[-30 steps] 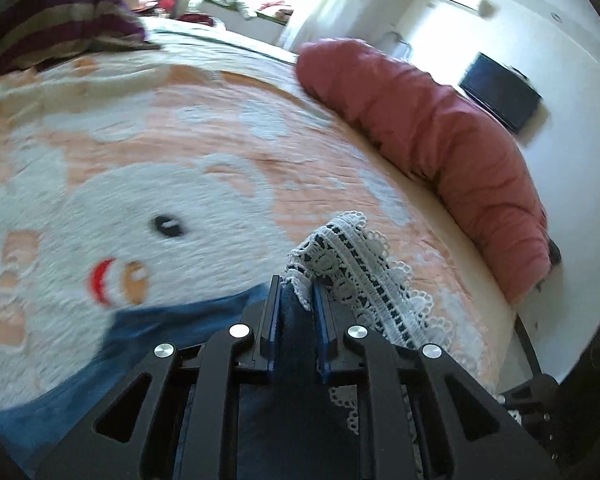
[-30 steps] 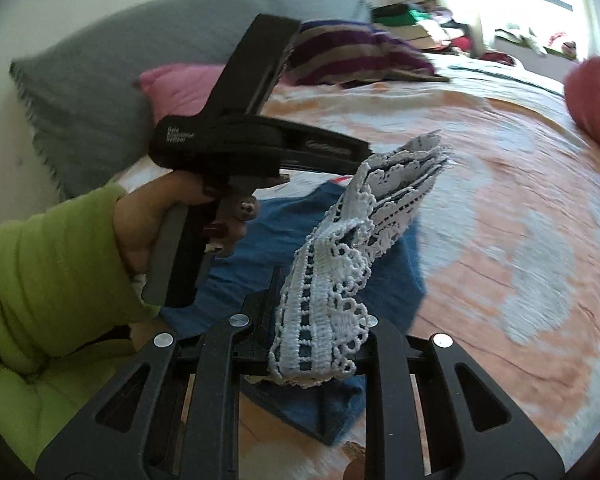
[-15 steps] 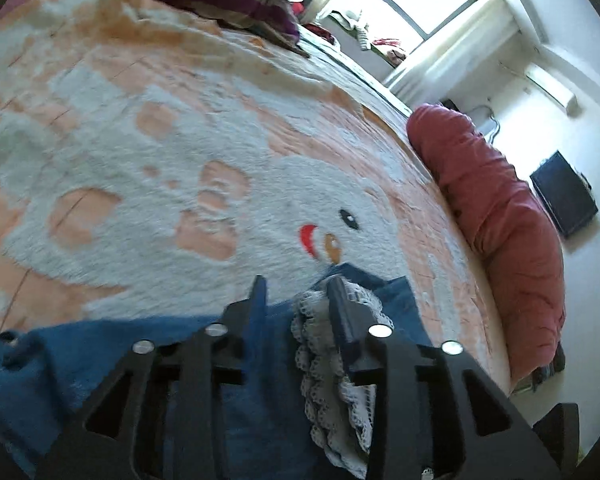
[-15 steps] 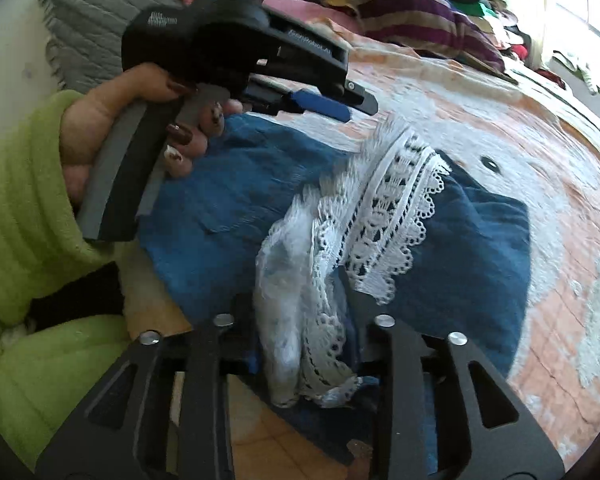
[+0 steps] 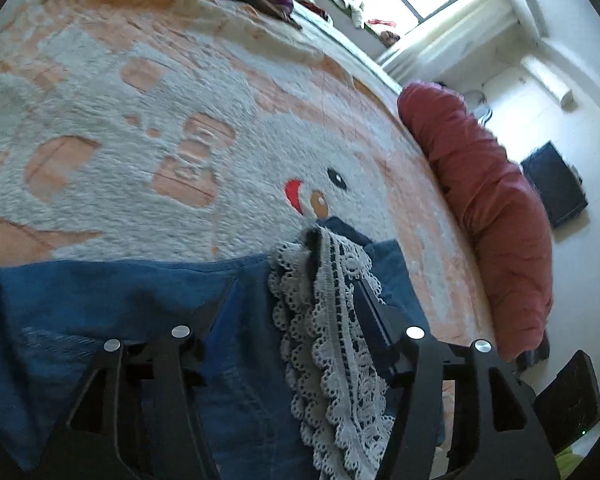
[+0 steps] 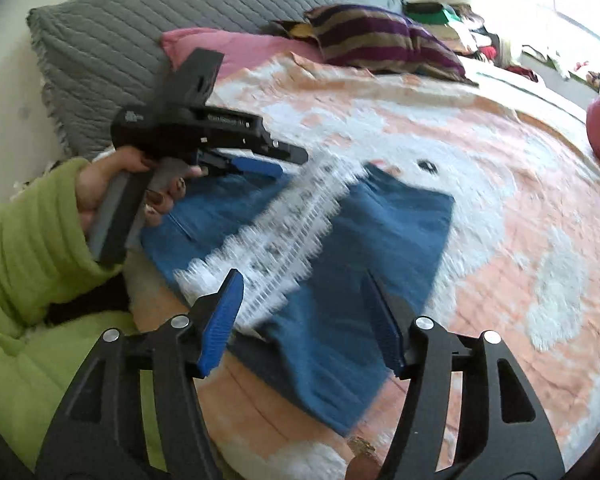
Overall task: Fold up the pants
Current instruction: 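Lift the lace hem with the left tool and fold the leg over the other leg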
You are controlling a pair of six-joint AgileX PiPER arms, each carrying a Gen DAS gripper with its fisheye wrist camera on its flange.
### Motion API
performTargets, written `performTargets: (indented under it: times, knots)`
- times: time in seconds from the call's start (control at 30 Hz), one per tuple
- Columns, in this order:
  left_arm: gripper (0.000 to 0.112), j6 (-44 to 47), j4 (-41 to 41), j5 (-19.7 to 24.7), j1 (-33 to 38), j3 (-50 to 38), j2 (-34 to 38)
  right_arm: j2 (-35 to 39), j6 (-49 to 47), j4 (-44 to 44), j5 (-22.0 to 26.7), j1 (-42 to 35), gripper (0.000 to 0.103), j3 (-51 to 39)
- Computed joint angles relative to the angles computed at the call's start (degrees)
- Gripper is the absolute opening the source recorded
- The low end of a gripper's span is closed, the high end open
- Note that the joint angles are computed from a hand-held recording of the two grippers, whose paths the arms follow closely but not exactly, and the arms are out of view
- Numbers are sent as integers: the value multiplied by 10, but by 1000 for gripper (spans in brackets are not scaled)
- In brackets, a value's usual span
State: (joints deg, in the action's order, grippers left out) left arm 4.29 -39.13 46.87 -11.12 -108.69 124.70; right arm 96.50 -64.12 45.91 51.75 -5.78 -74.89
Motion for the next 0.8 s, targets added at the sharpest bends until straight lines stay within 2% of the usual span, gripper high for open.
performTargets:
  times: [0.1, 0.17, 0.2, 0.23, 0.27, 0.37, 0.47, 0.57, 0.67, 0.73, 0.8]
  knots:
    - [70, -54, 56, 34, -17, -78, 46, 14, 7, -12, -6, 1, 54, 0]
    - [71, -79, 77, 40, -26, -115, 67, 23, 8, -13, -6, 1, 54, -1]
    - [64, -97, 92, 50, -30, -142, 82, 27, 10, -15, -6, 2, 55, -2]
    - [34, -116, 107, 63, -35, -173, 98, 30, 14, -21, -7, 6, 55, -4]
    - [24, -133, 116, 78, -39, -208, 115, 32, 13, -23, -5, 8, 55, -4]
    - [19, -124, 117, 72, -42, -229, 117, 22, -16, -11, 10, 10, 55, 10]
    - [19, -119, 132, 68, -39, -220, 112, 22, -31, -11, 18, 18, 55, 19]
    - [33, -123, 147, 64, -38, -195, 105, 22, -32, -17, 23, 24, 55, 24]
    - [38, -97, 141, 29, -39, -113, 51, 13, -45, -4, 38, 16, 55, 22]
    - [48, -89, 164, 2, -43, -40, -7, 8, -55, 0, 42, 7, 55, 18]
    - [49, -80, 163, -18, -44, 28, -60, 4, -61, 1, 40, -1, 55, 18]
